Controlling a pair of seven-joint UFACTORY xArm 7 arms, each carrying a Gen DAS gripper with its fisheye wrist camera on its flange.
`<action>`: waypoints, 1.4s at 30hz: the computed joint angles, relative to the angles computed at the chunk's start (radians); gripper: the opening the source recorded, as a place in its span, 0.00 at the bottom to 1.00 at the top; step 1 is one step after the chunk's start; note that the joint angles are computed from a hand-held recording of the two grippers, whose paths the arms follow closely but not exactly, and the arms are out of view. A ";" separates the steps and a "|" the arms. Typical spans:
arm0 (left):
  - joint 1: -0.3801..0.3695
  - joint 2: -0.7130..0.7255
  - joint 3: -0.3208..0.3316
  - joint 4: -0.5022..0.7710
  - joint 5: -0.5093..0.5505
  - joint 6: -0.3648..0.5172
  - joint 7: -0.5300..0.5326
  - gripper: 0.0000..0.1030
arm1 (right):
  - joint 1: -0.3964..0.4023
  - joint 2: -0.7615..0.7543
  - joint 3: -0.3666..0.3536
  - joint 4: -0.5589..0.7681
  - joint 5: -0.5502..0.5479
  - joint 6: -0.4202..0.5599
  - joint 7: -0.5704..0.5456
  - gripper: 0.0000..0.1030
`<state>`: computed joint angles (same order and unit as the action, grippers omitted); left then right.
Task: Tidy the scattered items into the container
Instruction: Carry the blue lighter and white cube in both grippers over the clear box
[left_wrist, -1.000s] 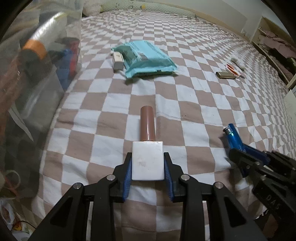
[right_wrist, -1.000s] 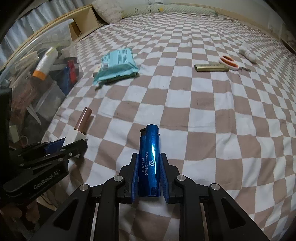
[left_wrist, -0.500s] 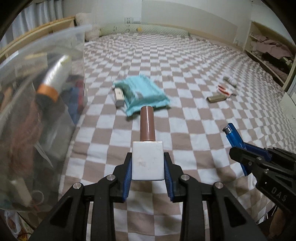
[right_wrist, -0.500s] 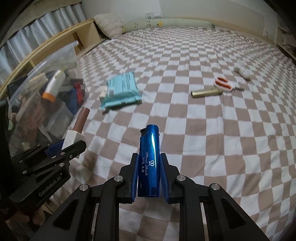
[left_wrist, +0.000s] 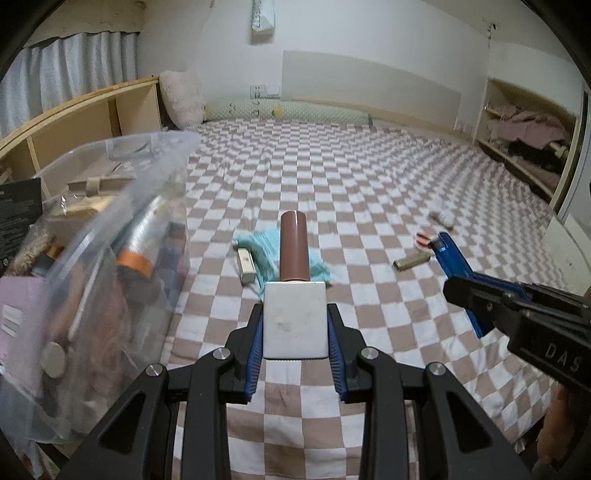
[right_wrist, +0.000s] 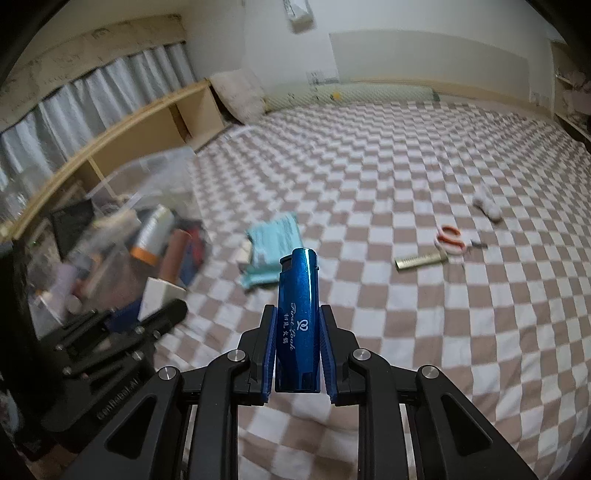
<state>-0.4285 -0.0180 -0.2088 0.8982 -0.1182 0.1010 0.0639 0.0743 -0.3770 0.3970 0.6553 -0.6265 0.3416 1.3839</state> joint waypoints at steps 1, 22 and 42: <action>0.001 -0.010 0.002 -0.002 -0.006 -0.006 0.005 0.30 | 0.006 -0.011 -0.005 0.005 0.003 0.005 -0.010 0.22; -0.106 -0.172 0.208 -0.021 -0.321 -0.095 0.246 0.30 | 0.004 0.061 0.062 0.282 -0.176 0.045 -0.010 0.22; 0.227 -0.202 0.152 -0.043 0.008 -0.066 -0.134 0.30 | 0.240 0.276 -0.082 0.497 -0.286 0.051 -0.019 0.22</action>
